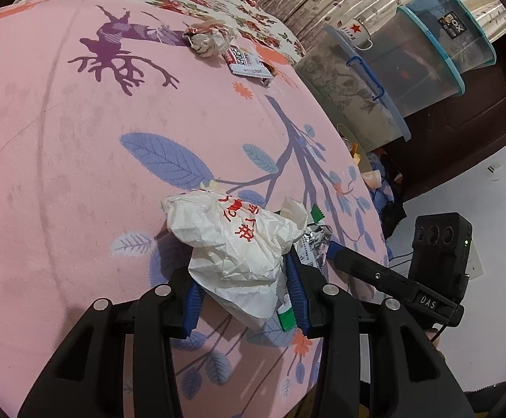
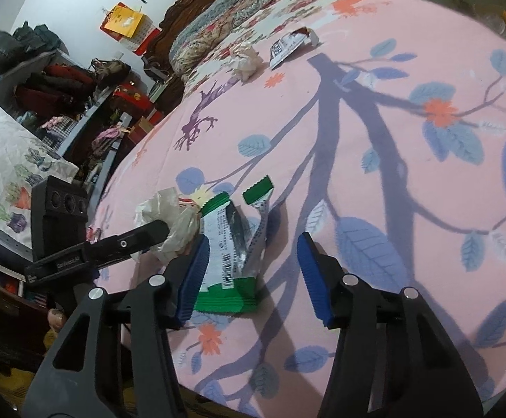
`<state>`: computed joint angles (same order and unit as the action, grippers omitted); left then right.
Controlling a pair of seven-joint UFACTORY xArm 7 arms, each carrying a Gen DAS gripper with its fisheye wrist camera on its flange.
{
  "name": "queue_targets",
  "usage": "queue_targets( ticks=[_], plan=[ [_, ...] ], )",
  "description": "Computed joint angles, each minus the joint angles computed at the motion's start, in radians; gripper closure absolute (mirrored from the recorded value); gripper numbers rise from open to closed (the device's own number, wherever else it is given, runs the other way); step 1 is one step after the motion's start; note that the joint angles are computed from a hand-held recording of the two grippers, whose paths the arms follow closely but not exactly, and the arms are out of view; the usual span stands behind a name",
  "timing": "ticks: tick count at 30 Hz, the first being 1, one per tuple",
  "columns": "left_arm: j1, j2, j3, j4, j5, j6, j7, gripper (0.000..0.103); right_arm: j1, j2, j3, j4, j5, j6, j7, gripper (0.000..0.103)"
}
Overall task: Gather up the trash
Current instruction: 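Close the left tool on the white plastic bag while the right tool grips the green wrapper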
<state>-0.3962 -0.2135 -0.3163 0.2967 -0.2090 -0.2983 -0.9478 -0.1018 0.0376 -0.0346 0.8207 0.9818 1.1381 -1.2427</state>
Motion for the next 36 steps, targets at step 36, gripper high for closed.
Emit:
queue_targets(
  ticks=[36],
  plan=[
    [-0.075, 0.027, 0.189, -0.04, 0.288, -0.127, -0.206, 0.063, 0.307, -0.321, 0.094, -0.363, 0.184, -0.625, -0.378, 0.065]
  ],
)
